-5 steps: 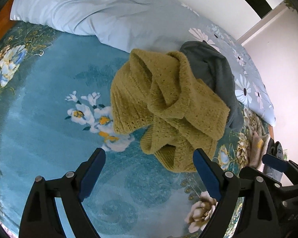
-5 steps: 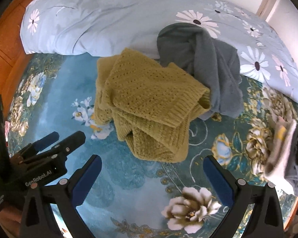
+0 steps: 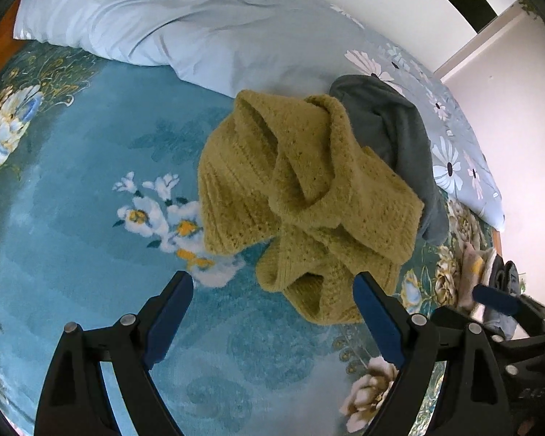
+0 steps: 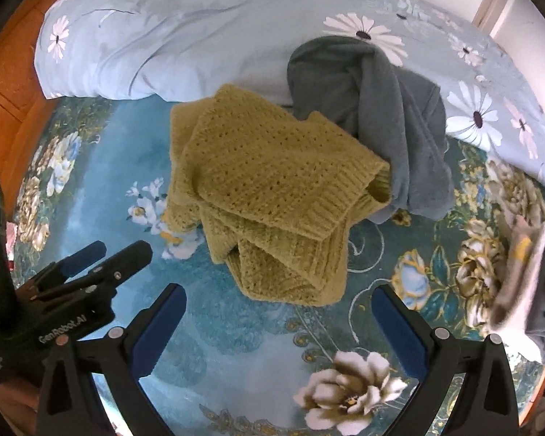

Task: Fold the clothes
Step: 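Grasp the mustard-yellow knit sweater with both grippers and lift it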

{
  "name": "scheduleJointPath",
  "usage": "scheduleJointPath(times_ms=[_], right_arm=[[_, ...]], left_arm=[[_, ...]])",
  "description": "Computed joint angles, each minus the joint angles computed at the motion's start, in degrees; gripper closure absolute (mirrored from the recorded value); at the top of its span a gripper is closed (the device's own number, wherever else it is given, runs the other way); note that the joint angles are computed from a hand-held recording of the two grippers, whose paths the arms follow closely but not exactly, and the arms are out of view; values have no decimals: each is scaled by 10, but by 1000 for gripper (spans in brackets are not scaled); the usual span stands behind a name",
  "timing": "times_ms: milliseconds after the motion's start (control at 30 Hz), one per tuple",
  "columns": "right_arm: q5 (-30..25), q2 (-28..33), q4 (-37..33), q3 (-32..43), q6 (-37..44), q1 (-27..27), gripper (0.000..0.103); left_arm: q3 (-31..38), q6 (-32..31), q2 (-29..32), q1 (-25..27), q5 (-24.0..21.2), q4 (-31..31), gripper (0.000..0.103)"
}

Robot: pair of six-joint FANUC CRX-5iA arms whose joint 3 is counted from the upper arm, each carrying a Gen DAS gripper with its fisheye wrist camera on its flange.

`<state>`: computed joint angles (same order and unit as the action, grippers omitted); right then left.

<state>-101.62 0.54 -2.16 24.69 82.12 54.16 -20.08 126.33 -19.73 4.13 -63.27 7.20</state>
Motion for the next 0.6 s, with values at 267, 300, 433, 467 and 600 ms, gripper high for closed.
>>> scheduleJointPath(times_ms=[267, 300, 433, 467, 600], right_arm=[[-8, 42, -37, 15, 17, -44, 0], [-9, 45, -37, 14, 14, -45, 0], [-25, 53, -44, 17, 3, -48, 0], [-27, 53, -43, 16, 3, -49, 0], [-38, 48, -55, 19, -9, -68, 0]], left_arm=[[8, -23, 29, 4, 28, 17, 13], [12, -30, 34, 4, 28, 18, 13], [35, -58, 68, 16, 24, 35, 13], [38, -66, 75, 20, 29, 43, 13], [62, -89, 108, 23, 59, 56, 13]])
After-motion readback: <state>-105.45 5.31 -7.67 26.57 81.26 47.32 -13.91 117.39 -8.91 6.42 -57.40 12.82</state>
